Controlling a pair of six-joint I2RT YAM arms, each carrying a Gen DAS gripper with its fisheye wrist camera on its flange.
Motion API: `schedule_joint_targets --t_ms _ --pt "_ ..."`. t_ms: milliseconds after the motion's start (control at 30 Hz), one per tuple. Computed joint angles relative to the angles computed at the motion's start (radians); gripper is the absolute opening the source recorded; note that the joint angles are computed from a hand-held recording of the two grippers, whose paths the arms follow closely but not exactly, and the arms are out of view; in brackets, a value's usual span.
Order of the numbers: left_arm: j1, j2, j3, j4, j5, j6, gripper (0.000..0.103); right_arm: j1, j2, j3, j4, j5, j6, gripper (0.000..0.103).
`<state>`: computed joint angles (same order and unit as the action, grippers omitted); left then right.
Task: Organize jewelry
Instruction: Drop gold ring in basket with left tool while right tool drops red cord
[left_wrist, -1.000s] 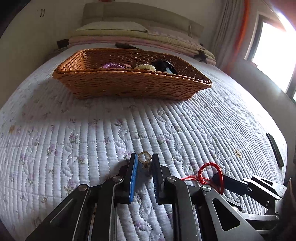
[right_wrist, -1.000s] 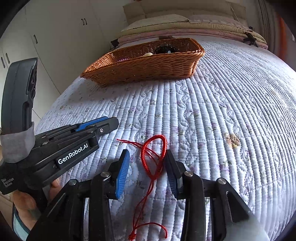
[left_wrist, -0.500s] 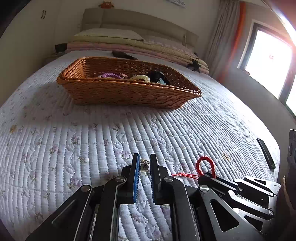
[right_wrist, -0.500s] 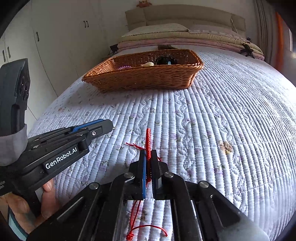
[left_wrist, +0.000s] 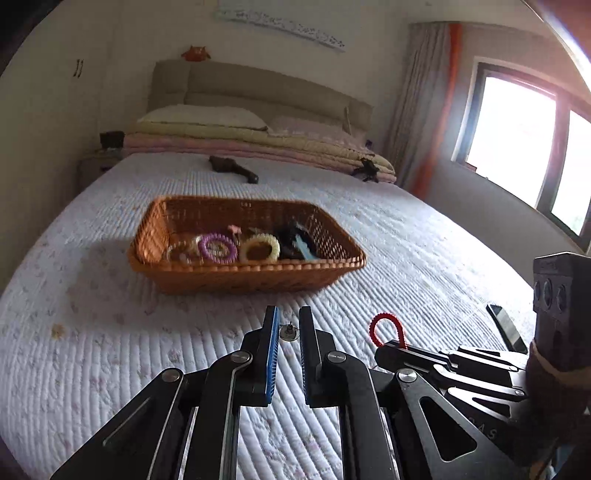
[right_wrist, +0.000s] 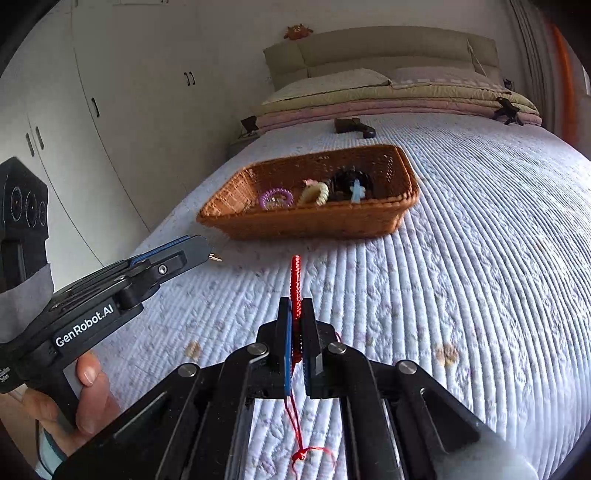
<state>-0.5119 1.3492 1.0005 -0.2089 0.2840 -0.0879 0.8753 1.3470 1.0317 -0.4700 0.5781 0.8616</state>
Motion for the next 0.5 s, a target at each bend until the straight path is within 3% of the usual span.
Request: schedule_joint_targets --t_ms 133,233,400,500 --pt "0.052 0.113 0.216 -0.043 0.024 0.040 0.010 -0.131 0.043 0.158 0.008 -0.079 -0.164 0.007" --pt "0.089 0.275 0.436 -0.106 0.068 0.037 0.010 -0.238 0.160 0.329 0.005 -0.138 -0.279 0.007" --pt "0.098 0.567 0.742 -0.177 0.035 0.032 0.010 -0.413 0.411 0.607 -0.012 -0.318 -0.329 0.007" --pt "0.099 0.717 0.873 -0.205 0.007 0.023 0.010 -0.469 0.546 0.752 -0.050 -0.355 -0.323 0.007"
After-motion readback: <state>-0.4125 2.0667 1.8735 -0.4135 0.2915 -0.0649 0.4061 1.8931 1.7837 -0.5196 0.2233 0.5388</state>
